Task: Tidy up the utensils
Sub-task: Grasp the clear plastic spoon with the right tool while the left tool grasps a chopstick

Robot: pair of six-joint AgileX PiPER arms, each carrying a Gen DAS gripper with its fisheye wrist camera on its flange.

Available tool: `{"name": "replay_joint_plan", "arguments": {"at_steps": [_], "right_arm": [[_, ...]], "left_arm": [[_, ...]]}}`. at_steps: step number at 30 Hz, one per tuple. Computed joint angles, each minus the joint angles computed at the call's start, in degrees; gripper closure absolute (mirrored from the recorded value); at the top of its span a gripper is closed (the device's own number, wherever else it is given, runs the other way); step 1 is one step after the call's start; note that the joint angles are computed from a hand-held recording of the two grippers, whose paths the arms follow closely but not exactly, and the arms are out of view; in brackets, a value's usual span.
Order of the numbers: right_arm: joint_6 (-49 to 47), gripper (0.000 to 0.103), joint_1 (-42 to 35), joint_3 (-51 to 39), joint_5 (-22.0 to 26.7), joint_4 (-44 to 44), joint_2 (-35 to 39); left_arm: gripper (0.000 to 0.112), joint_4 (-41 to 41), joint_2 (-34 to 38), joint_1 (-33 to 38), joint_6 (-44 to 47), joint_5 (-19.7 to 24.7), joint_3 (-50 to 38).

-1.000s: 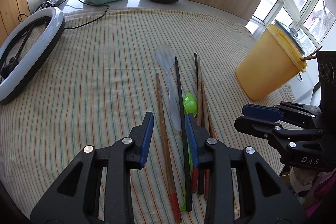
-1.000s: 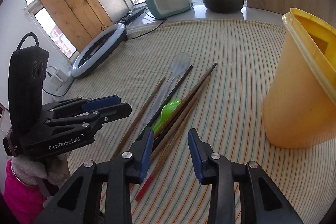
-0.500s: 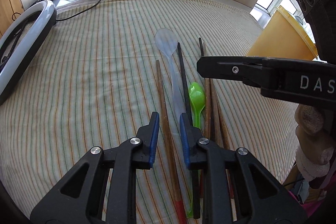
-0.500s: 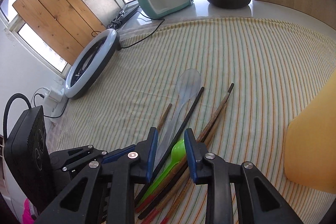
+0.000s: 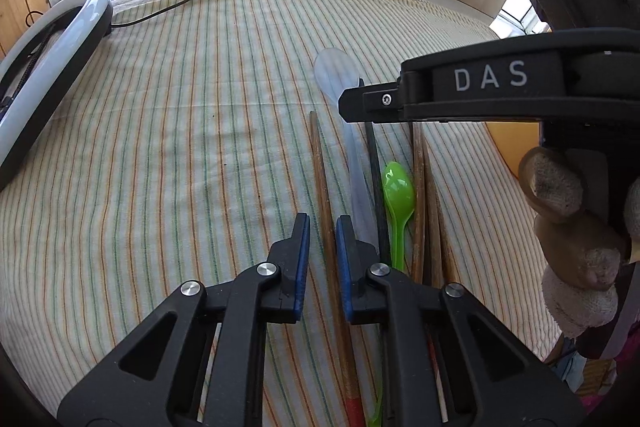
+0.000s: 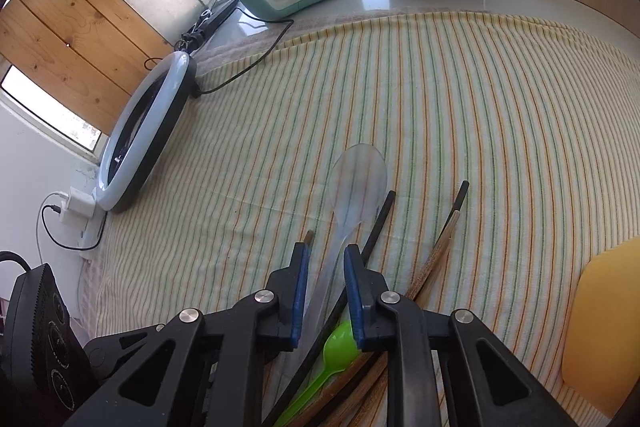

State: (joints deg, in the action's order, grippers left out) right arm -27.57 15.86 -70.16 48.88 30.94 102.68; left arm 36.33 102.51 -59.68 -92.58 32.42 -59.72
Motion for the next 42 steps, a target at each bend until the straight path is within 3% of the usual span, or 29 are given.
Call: {"name": "replay_joint_plan", "arguments": {"at_steps": [10,19,42], "right_arm": [[4.68,0.087,2.26,-2.86,-0.30,-4.04,3.32],[10.88,0.095,7.52,-4.17,-3.19,-15.26,3.50],[-3.41,0.100,2.07,1.81,-1.88,-1.19,-4.19]], "left_arm": [[0.105,0.86,-0.55,0.30,-1.18,0.82,0.87],[0.105,2.48,-2.42,0.52,-4.59,-0.59,3.67],[0.107,8.05,-8.34,-0.63,-12.49,2.32,6.57]]}}
